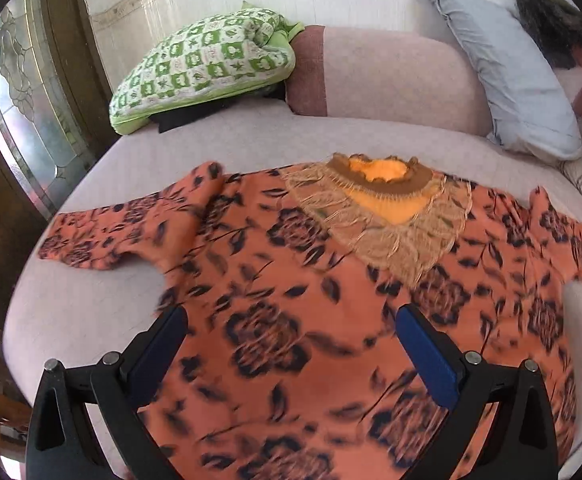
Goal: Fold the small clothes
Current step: 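Grasp the blouse sleeve cuff with the right gripper and lift it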
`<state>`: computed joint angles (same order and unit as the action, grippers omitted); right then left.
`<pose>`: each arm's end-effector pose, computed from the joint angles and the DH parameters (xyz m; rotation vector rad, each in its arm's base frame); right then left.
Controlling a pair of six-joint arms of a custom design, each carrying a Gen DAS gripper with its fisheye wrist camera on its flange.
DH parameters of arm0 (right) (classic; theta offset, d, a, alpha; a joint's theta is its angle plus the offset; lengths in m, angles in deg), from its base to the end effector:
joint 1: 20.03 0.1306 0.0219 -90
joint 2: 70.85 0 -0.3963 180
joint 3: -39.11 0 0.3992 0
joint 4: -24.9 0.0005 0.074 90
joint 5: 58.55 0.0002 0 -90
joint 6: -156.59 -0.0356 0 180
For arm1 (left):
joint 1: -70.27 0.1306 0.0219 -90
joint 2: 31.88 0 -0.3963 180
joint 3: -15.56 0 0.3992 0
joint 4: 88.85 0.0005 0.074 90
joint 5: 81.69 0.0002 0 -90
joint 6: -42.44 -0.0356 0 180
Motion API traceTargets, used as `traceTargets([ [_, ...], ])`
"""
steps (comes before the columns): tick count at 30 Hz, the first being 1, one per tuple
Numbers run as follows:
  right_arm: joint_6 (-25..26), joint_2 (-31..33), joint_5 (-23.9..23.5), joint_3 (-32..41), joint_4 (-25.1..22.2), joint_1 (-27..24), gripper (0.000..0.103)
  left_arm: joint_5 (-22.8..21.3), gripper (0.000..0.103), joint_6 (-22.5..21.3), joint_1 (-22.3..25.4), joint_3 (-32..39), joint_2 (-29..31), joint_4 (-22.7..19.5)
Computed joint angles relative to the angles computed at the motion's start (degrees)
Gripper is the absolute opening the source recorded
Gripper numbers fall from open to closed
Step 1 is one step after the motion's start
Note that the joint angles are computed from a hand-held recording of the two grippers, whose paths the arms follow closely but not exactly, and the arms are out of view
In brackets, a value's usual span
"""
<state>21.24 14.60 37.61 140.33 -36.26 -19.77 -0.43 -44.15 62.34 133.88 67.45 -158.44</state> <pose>0.4513 -0.0023 0.5561 0.9577 2.1705 0.2595 0.5284 -0.0686 0.5671 0.0295 2.4422 0.0993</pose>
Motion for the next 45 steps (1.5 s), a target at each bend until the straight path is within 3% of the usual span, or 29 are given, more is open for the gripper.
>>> traceTargets([
  [3,-8.5,-0.3,-10.9,-5.3,7.7,-9.6,0.101,2.0,0.103,0.4,-1.5,3.5,4.3,-0.8],
  [6,-15.4,1.2,-16.1,-8.5,13.7,-15.4,0.093,3.9,0.103,-1.0,-2.4,4.8,6.6,-2.4],
  [9,-21.4,3.8,-19.5,-9.9,18.4,-18.8,0.089,5.9,0.103,-1.7,-2.8,8.6,10.4,-7.1],
  [12,-23.1,5.8,-17.2,-8.4,20.5,-19.7,0.089,4.5,0.103,-2.7,-3.3,8.2,11.2,-6.7],
  [17,-19.1,13.0,-11.2,0.9,11.9,-19.6,0.072,4.9,0.103,-1.2,-3.1,10.8,13.6,-8.3],
  [18,-18.7,13.9,-9.7,2.3,10.4,-19.5,0.061,4.6,0.103,-1.2,-3.1,11.0,13.8,-8.0],
  [19,-18.8,14.5,-8.3,2.9,9.6,-19.5,0.041,4.3,0.103,-1.2,-3.1,11.4,14.0,-7.8],
  [21,-20.7,14.3,-7.7,2.0,11.4,-20.0,0.014,4.4,0.103,-1.3,-2.7,12.3,14.6,-7.7],
  [22,-22.4,13.2,-9.1,-0.4,15.0,-20.4,0.009,4.5,0.103,-1.0,-2.5,12.4,14.6,-7.7],
  [25,-26.6,9.0,-10.7,-7.3,26.2,-20.5,0.007,5.0,0.103,-0.5,-1.9,12.9,14.6,-8.1],
  [30,-27.3,6.4,-13.0,-8.8,34.0,-18.6,0.007,5.8,0.103,1.7,-0.6,14.4,14.9,-8.5],
  [34,-24.1,6.6,-15.1,-4.1,35.1,-14.3,0.007,4.0,0.103,2.8,0.3,14.7,14.8,-6.3],
  [39,-17.8,12.5,-19.2,8.6,32.0,-4.8,0.007,3.8,0.103,4.8,3.1,16.2,15.2,-6.3],
  [45,-10.1,26.3,-21.9,28.3,23.0,8.7,0.007,0.4,0.103,7.8,7.3,19.7,16.9,-6.4],
])
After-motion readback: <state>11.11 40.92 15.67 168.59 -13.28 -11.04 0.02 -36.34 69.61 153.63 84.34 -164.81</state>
